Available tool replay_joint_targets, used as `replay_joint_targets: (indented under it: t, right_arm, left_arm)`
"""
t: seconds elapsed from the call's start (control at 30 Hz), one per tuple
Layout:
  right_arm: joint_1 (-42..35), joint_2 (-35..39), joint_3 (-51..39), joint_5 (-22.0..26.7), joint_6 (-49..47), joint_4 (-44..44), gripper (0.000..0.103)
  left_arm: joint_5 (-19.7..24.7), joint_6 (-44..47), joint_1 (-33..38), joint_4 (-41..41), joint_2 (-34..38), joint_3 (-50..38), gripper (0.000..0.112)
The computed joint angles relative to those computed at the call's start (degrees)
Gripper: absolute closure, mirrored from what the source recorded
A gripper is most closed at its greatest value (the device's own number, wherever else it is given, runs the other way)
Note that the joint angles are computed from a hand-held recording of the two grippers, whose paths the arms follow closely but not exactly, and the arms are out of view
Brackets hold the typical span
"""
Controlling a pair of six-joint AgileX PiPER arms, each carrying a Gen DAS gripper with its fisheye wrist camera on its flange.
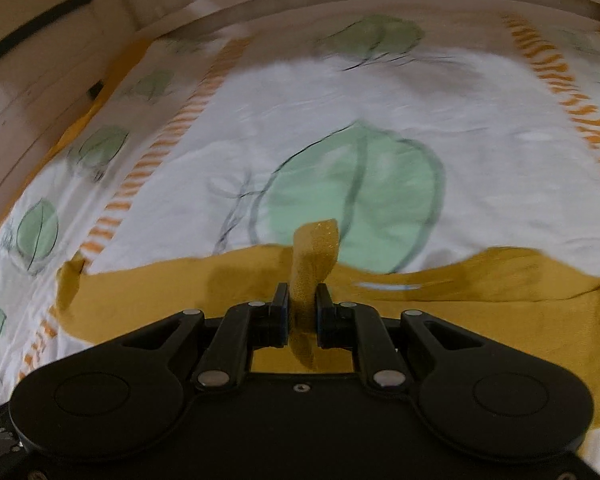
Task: Fold small clothes
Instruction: 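Carry the held sleeve across the sweater back and open the right tool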
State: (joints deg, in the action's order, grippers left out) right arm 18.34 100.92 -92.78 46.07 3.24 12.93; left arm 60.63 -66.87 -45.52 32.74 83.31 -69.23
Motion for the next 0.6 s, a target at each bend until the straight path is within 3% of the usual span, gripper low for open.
replay_joint_targets:
  t: [0.23,0.37,0.4,0.47,0.6]
  right_arm:
    - [6.7,5.4,0.3,-5.0,4.7,-1.3,0.083]
    - [6.3,4.9,5.4,-10.6,-3.0,7.7,0.067]
    - [6.3,4.8,6.5,-12.0,-4.2,9.0,0.05]
    - [6.1,2.8,10.0,-15.3,-7.4,10.9,0.036]
    - [4.6,-3.3,18.4,-20.9,-8.7,8.4,0.036]
  left_arm:
    - [-0.5,0.0,2.6,-0.8,-2.0,1.3,0.034]
    - [-1.8,0.6,4.0,-1.2,-2.1,1.9,0.034]
    - [-2.4,0.7,4.3,-1.2,-2.1,2.2,0.034]
    - [-4.3,0.8,4.9,-1.2,-2.2,3.1,0.034]
    - [-12.1,0.2,8.1,-3.5,-2.8,6.2,0.034]
